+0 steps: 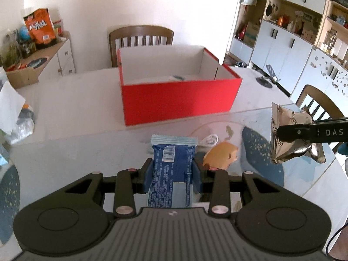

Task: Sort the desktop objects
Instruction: 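Carry the blue bar and silver foil bag over the red box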

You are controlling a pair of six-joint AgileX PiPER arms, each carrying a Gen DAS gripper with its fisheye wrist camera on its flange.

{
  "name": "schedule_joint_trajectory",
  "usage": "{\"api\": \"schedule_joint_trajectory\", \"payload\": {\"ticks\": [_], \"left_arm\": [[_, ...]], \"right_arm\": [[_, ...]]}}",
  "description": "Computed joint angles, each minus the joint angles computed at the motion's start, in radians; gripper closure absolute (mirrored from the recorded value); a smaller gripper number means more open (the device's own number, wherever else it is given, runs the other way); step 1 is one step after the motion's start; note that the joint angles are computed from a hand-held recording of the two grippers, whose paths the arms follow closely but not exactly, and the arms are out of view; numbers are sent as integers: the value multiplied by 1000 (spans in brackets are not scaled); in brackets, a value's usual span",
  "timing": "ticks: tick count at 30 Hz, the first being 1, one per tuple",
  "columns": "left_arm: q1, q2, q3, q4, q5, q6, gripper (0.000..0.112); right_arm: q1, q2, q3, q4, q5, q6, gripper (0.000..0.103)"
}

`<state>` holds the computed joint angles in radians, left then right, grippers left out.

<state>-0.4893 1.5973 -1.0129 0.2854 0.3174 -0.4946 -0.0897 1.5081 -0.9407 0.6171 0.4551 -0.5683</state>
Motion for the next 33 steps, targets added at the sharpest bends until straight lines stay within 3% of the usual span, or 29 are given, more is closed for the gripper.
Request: {"api": "schedule_joint_trajectory", "payload": {"ticks": [14,33], "left_arm": [[-21,109,-261,-13,125,20,77],[-10,409,-789,9,350,65,77]], "right_arm": [[-22,94,-254,10,132,-51,52],[-18,367,-693,-31,270,-48,52]]}}
